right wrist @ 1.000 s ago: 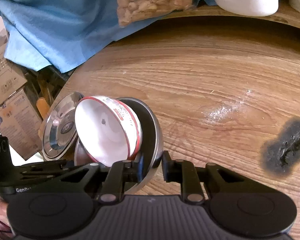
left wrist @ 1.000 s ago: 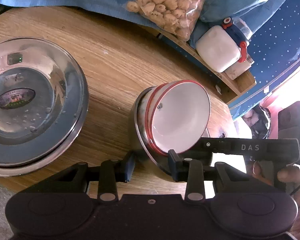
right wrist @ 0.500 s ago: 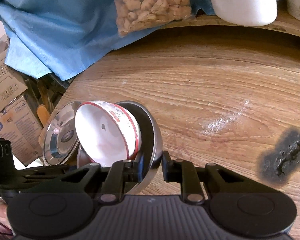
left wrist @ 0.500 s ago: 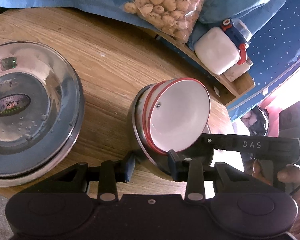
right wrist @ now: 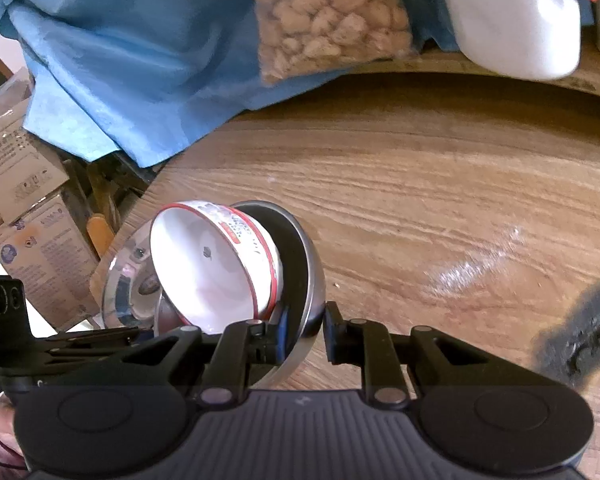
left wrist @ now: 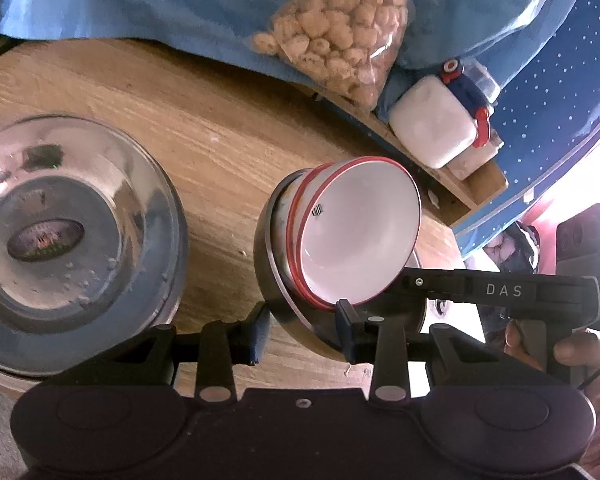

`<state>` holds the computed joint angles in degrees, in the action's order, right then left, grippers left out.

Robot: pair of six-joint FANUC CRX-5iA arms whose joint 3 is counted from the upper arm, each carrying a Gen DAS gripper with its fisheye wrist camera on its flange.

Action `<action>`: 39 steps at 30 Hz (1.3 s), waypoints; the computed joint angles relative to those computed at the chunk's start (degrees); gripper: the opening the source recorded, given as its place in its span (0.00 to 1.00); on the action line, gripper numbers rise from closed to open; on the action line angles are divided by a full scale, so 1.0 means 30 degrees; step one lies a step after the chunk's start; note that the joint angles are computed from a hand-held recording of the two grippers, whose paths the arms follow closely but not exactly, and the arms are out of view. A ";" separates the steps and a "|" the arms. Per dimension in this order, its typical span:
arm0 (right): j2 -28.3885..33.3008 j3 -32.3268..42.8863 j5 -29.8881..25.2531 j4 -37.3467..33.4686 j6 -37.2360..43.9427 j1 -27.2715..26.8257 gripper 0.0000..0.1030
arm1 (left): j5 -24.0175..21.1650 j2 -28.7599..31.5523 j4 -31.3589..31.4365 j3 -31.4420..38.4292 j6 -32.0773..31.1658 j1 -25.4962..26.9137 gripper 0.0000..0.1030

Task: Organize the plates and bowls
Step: 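Lift the steel bowl with both tools and carry it over the plate stack, then lower the steel bowl onto the steel plate stack with both tools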

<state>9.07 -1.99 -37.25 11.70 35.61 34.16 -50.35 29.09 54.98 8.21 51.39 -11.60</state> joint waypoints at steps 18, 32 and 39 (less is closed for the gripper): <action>0.2849 0.5026 -0.1534 -0.2424 0.3974 -0.0267 0.20 | 0.0099 -0.0232 -0.0740 0.0542 0.1433 0.1243 0.36; 0.5193 0.8529 -0.2468 -0.4892 0.7015 -0.0427 0.20 | 0.0443 -0.0659 -0.2033 0.0481 0.2825 0.2201 0.37; 0.5987 0.9568 -0.2601 -0.5765 0.8058 -0.0315 0.20 | 0.0861 -0.1319 -0.2545 -0.0240 0.3235 0.2598 0.37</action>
